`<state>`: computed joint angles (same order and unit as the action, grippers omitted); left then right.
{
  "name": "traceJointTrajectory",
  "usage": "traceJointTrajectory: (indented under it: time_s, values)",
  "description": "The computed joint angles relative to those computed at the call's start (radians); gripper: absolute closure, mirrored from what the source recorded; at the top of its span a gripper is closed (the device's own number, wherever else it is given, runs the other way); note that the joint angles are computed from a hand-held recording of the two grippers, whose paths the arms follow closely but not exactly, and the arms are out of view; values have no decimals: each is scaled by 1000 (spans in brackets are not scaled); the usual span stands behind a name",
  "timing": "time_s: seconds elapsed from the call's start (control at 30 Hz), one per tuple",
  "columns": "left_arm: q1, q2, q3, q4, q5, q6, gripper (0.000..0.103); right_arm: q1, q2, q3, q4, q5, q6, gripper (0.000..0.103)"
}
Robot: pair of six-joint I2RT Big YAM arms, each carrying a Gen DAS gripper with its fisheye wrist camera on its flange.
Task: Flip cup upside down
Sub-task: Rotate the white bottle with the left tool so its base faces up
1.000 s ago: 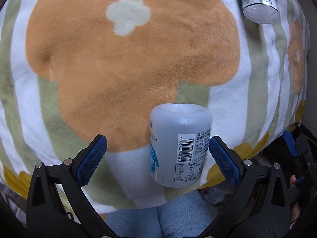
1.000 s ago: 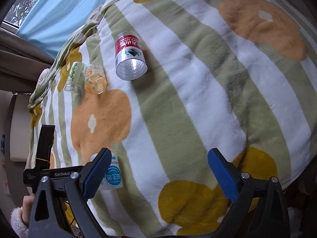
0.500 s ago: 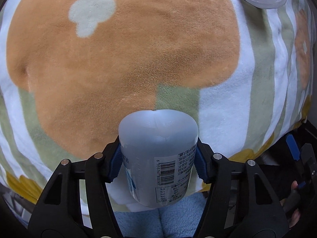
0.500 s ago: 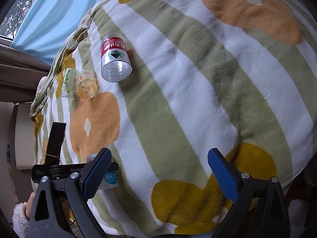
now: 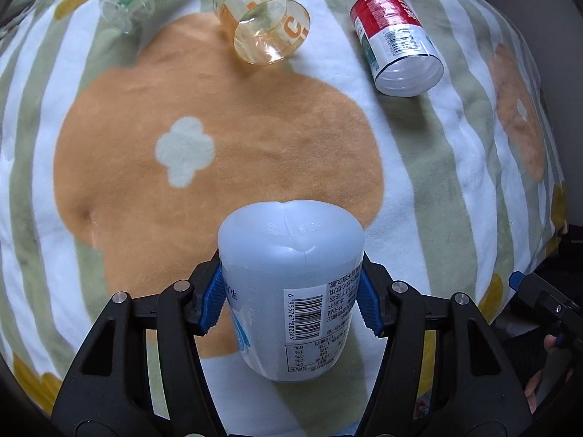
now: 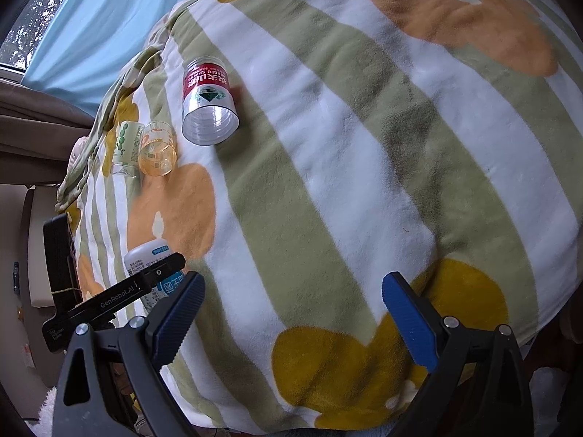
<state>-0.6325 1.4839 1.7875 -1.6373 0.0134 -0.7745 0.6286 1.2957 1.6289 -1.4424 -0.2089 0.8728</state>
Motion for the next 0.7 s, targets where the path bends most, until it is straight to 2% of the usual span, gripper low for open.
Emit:
traceJointTrajectory:
  time_s: [0.07,0.17,0.23,0.33,0.5,0.7]
  values:
    - [-25,-16,-42,47,-18,-18,46,3,-12,-16,9,-6,12,6]
    - [-15,-105,-186,128,-30,-15,46,7,-28,-35,15,-6,18,6]
    - [-30,-130,-212,158,-54,-36,46,9,-38,-45,11,-1,18,6]
    - [-28,-177,-243,168,-60,-43,46,11,-54,-65,7,2,23,6]
    - [-41,-252,-275,135,-60,-54,46,15,-71,-99,8,3,38,6]
    - [-75,-282,-292,112,-75,-51,46,31,-68,-109,26,-11,49,6]
